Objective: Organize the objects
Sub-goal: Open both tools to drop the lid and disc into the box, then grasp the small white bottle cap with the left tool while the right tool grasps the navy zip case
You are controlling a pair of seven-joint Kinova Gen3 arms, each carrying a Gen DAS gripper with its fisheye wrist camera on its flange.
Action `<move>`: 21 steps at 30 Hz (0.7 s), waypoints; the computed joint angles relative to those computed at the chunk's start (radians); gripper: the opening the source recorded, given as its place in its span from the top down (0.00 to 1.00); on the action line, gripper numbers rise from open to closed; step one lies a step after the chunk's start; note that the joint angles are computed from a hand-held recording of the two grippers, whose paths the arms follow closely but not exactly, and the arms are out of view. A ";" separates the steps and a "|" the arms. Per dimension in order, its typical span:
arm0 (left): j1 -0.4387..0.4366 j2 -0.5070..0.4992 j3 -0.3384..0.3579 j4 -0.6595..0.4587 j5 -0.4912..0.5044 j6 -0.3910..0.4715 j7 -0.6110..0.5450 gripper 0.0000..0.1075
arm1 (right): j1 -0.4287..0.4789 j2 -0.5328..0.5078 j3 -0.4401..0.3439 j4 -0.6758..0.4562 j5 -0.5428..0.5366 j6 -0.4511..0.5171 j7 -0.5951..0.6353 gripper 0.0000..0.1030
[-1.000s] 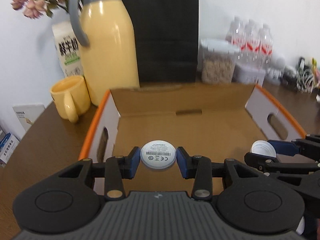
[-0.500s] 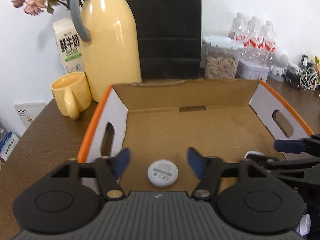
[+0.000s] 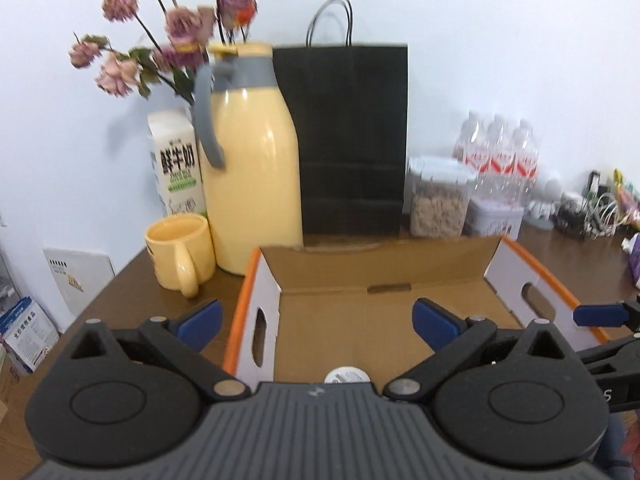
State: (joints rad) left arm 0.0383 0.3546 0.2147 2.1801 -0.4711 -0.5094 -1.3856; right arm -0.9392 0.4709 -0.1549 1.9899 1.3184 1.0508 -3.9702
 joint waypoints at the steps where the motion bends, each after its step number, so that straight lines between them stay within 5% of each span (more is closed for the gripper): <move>1: -0.021 -0.008 0.009 0.014 -0.022 -0.019 0.015 0.04 | -0.013 -0.003 -0.003 0.000 -0.008 0.020 -0.006 0.00; 13: -0.112 -0.090 -0.058 0.166 -0.169 -0.167 0.078 0.04 | -0.187 -0.005 -0.059 -0.015 -0.115 0.262 -0.051 0.00; 21: -0.212 -0.108 -0.131 0.285 -0.314 -0.328 0.049 0.04 | -0.279 0.019 -0.083 -0.041 -0.205 0.340 -0.081 0.00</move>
State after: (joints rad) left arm -0.1736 0.2465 0.0841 2.4648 -0.7851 -0.8369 -1.3362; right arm -1.2178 0.4895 -0.2377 1.9489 1.1139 1.3903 -4.0517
